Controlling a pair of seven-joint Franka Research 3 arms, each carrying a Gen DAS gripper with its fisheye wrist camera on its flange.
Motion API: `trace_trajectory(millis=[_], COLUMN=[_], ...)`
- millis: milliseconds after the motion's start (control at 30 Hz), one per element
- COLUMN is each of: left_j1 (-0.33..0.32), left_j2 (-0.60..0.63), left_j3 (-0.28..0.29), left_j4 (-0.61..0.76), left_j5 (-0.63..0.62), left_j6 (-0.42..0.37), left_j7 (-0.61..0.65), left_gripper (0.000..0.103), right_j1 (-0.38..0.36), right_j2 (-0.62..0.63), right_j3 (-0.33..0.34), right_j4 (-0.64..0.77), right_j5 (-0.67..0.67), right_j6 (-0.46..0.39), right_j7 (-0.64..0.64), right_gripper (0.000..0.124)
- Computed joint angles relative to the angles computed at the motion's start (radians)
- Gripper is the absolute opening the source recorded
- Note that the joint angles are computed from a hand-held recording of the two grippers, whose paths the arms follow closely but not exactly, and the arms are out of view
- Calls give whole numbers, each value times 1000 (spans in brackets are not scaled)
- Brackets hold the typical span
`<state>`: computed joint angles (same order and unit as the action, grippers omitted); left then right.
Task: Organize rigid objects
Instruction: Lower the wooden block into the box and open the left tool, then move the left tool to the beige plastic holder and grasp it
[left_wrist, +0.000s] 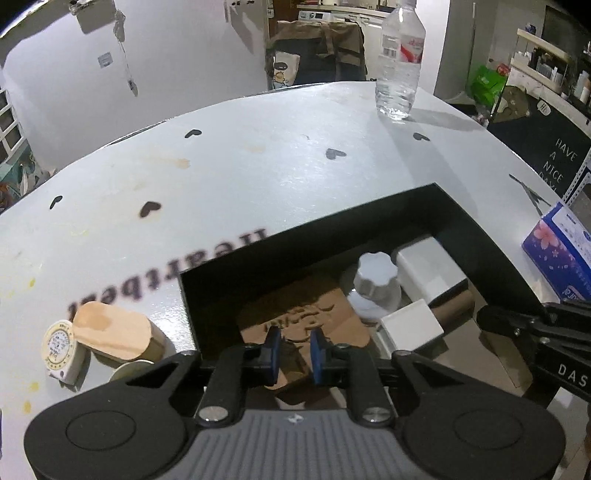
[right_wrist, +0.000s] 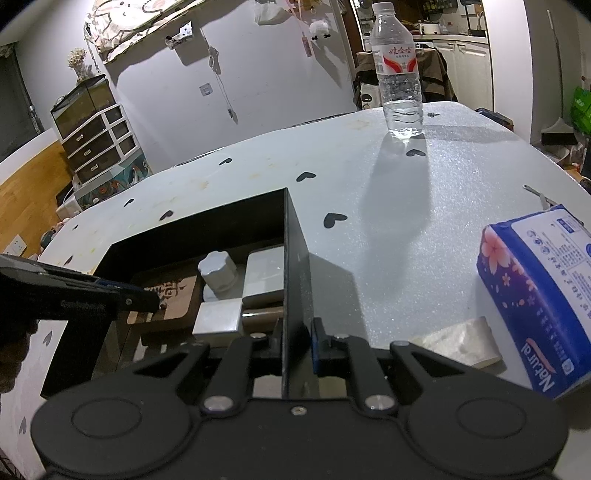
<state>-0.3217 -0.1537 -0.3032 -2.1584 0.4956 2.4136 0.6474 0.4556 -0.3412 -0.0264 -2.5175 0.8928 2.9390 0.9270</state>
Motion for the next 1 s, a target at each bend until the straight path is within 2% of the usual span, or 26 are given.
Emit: trace_trajectory(millis=[100,300,400,467,667,767,1000], left_j1=[-3,-12,-13,-11,12,32,82], left_j2=[-17,-53,-80,-103,-183,-228,-343], left_j3=[7,5,-4,-13,-45,-62,-103], left_j4=[-16,-49,-68,-84,-136,-167,-251], left_j5=[-29,-79,-79,-61,16,60,160], left_j6=[21,84,110,126,154,161,140], left_j7=[8,27,19,3,-78,-137,-275], left_gripper=[20,40,56,73,94,99,103], right_j1=[-2,-4,-3,-3,-8,-10,-17], right_j2=[2,2,2,2,3,1,-3], right_j3=[1,4,4,3,9,12,24], right_j4=[1,0,0,0,-2,-4,-10], right_j5=[-2,-13,-15,-16,-32,-44,-92], right_j6=[0,1,1,2,6,9,21], right_j7=[4,15,17,18,33,45,90], right_gripper=[13,12,12,12,12,12,10])
